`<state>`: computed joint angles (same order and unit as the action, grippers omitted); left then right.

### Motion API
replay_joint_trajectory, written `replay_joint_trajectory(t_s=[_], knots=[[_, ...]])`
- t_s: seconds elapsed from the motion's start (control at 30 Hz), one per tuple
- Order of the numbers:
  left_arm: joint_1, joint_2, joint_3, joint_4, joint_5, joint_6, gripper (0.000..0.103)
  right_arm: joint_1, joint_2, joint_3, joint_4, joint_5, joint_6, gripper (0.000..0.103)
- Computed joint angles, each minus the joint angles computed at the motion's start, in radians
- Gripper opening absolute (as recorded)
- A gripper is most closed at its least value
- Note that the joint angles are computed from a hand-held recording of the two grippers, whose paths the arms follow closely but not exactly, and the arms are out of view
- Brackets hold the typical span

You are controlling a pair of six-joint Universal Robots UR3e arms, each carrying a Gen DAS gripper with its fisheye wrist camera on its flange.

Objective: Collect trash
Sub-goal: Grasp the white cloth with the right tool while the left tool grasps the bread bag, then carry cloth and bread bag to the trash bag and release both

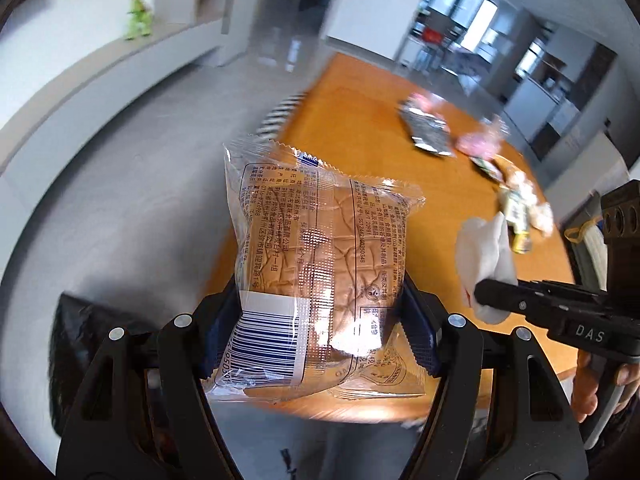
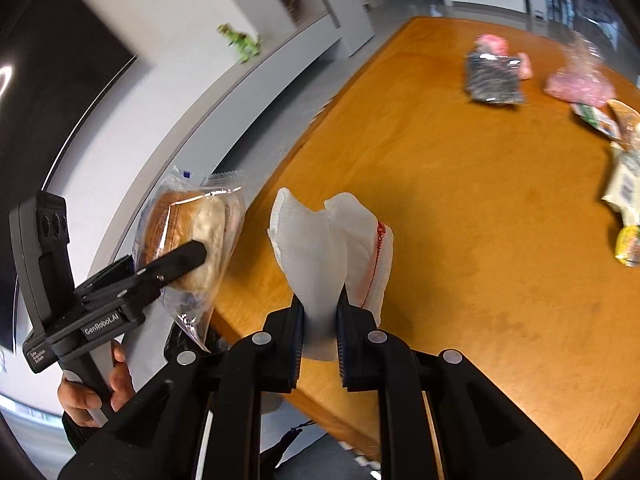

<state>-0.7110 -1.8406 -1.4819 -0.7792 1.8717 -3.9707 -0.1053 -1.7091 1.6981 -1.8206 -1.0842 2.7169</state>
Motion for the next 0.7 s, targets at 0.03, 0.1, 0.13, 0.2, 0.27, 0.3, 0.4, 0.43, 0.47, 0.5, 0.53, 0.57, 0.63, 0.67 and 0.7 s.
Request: replay_joint_trajectory(t_s=[0.03,0.1,0.13,0.2,0.27,0.3,0.4,0.43,0.47,0.5,0.53,0.57,0.63,0.67,0.7], knots=[[-0.005,0.054,-0.076,0.009,0.02,-0.026,0.07,0.044,0.006,0.009,-0.017,-0.007,0.018,0.015],[-0.007,0.161,-0.218,0.023,0.048,-0.075,0.07,0.125,0.024,0.018,-0.049,-0.021,0.049,0.015],[-0.01,0.205,-0.271,0.022,0.061,-0.098,0.07,0.161,0.036,0.016,-0.062,-0.029,0.063,0.015],[-0.018,0.287,-0.366,0.01,0.086,-0.15,0.07,0.254,0.071,0.011,-0.097,-0.045,0.098,0.015],[-0.04,0.387,-0.465,-0.023,0.126,-0.224,0.07,0.347,0.12,-0.006,-0.132,-0.066,0.138,0.015],[-0.051,0.45,-0.522,-0.048,0.146,-0.27,0.07,0.43,0.176,-0.025,-0.158,-0.066,0.158,0.015],[-0.081,0.596,-0.627,-0.147,0.185,-0.389,0.07,0.552,0.271,-0.071,-0.193,-0.084,0.198,0.015],[-0.097,0.656,-0.666,-0.201,0.201,-0.449,0.07,0.581,0.299,-0.086,-0.199,-0.086,0.205,0.015],[-0.111,0.694,-0.689,-0.239,0.211,-0.496,0.07,0.619,0.337,-0.109,-0.207,-0.091,0.217,0.015],[-0.131,0.746,-0.721,-0.291,0.221,-0.562,0.07,0.655,0.377,-0.135,-0.215,-0.097,0.228,0.015],[-0.144,0.784,-0.74,-0.334,0.225,-0.605,0.07,0.68,0.409,-0.157,-0.218,-0.101,0.235,0.015],[-0.159,0.819,-0.755,-0.379,0.231,-0.652,0.07,0.704,0.451,-0.191,-0.217,-0.104,0.243,0.015],[-0.194,0.887,-0.781,-0.477,0.24,-0.759,0.07,0.752,0.536,-0.263,-0.216,-0.093,0.263,0.016],[-0.207,0.944,-0.803,-0.532,0.241,-0.809,0.07,0.767,0.579,-0.304,-0.214,-0.082,0.262,0.018],[-0.215,0.967,-0.813,-0.556,0.242,-0.837,0.071,0.795,0.64,-0.38,-0.186,-0.087,0.262,0.024]])
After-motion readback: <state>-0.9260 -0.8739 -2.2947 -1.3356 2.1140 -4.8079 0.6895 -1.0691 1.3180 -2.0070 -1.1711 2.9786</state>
